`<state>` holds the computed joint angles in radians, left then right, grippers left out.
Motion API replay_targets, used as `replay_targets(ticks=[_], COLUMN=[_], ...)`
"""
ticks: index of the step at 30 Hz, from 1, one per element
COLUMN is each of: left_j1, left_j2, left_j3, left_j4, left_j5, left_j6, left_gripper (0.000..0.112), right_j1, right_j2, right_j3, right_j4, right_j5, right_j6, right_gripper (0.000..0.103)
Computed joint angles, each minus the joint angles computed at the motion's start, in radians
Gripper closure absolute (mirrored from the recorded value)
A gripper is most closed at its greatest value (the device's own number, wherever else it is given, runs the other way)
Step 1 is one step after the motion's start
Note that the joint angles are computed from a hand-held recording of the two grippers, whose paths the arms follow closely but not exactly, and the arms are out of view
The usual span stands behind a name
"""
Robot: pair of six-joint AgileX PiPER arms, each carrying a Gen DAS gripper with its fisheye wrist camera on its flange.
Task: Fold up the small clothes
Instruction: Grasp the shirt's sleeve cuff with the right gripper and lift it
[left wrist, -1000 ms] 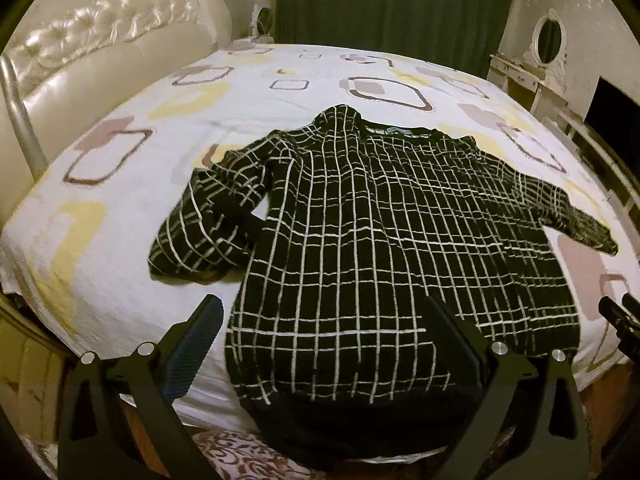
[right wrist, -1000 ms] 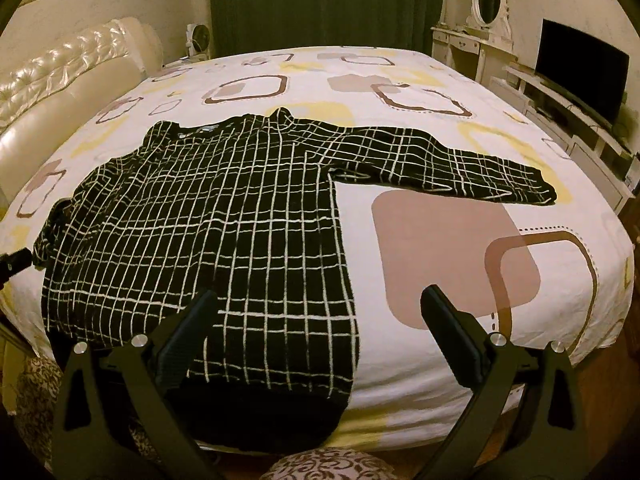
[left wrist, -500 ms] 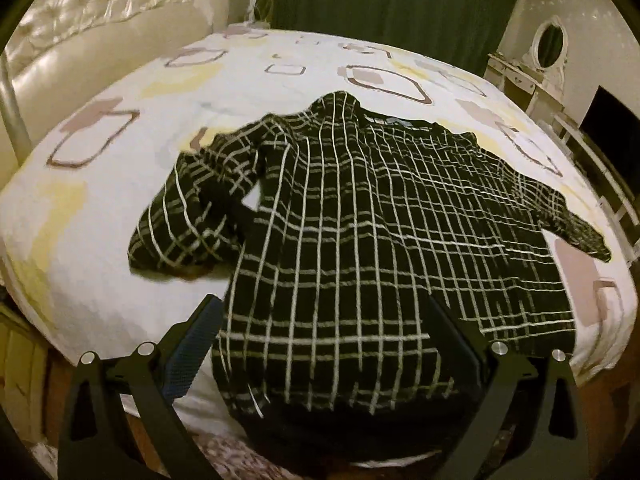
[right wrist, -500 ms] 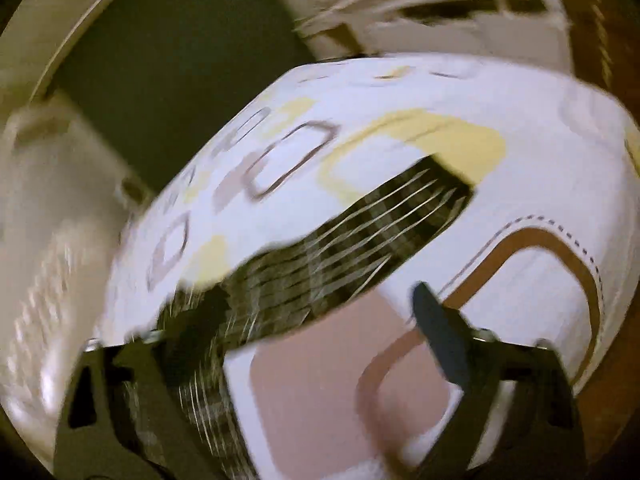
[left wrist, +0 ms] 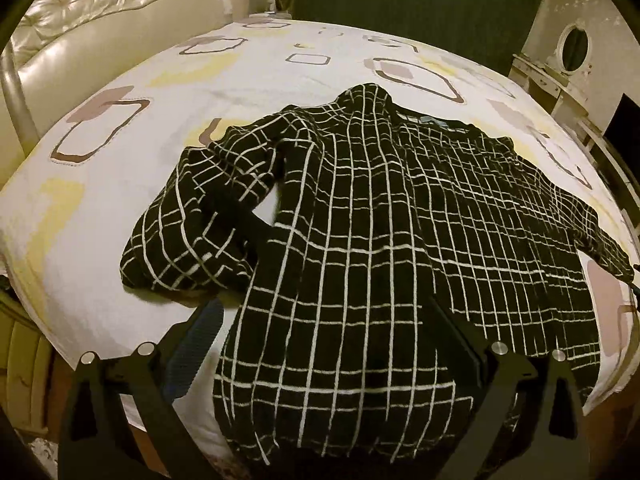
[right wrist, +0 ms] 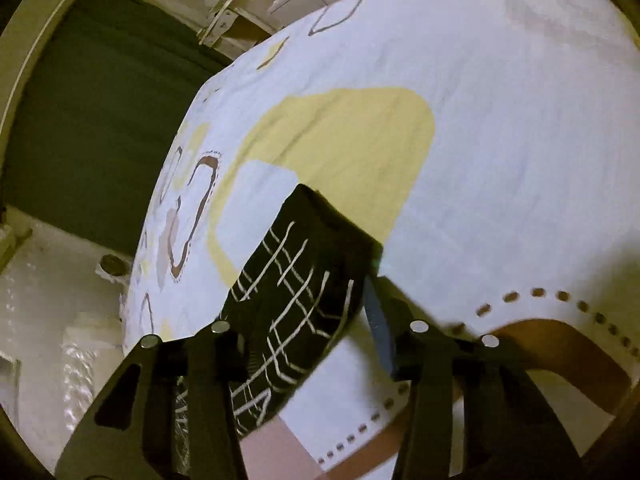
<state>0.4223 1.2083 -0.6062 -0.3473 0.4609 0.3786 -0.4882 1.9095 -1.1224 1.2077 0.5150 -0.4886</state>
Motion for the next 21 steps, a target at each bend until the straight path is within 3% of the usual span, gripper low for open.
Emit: replay_targets(ticks=[2,4,8,11,13,18,21], left_j1=[0.011,0.027,0.092,0.137,0.184,0.333,0.446], left_j2=[0.009,0.015,0.013,0.019,0.036,0.083,0.117], left_j3=[-0.005,-0.005,0.001,-0.001,-0.007,-0.051,-0.09], left_j4=[0.002,-0.015,-0.039,-0.055,-0.093,-0.183,-0.226], left_j5=[0.008,0.012,0.018,0.012,0.022,0.143,0.195], left_j6=[0.002,0.027,0.08,0.114,0.168,0.312,0.403], left_gripper=[0.013,0.013,0.013,0.013,0.013,0.013,0.013], right_j1=[0.004,0.002,-0.024,-0.026,-0.037,-0.004,0.004], right_j2=[0.016,0.029,-0.025,-0.053,-0.048,-0.074,-0.113], right_j3=[0.0,-0.001,0.069,0.116,0.132,0.129,0.141], right_j4=[0.03,0.036,0.155,0.108,0.146,0.061,0.018], right_j5=[-0.007,0.003,-0.023,-0.08,-0.071,-0.097,-0.109], right_j6=[-0.005,-0.005,-0.16,-0.141,-0.17,-0.071,-0.032], right_gripper=[0.091,0.096,0.098,0.098,0.098,0.097,0.092])
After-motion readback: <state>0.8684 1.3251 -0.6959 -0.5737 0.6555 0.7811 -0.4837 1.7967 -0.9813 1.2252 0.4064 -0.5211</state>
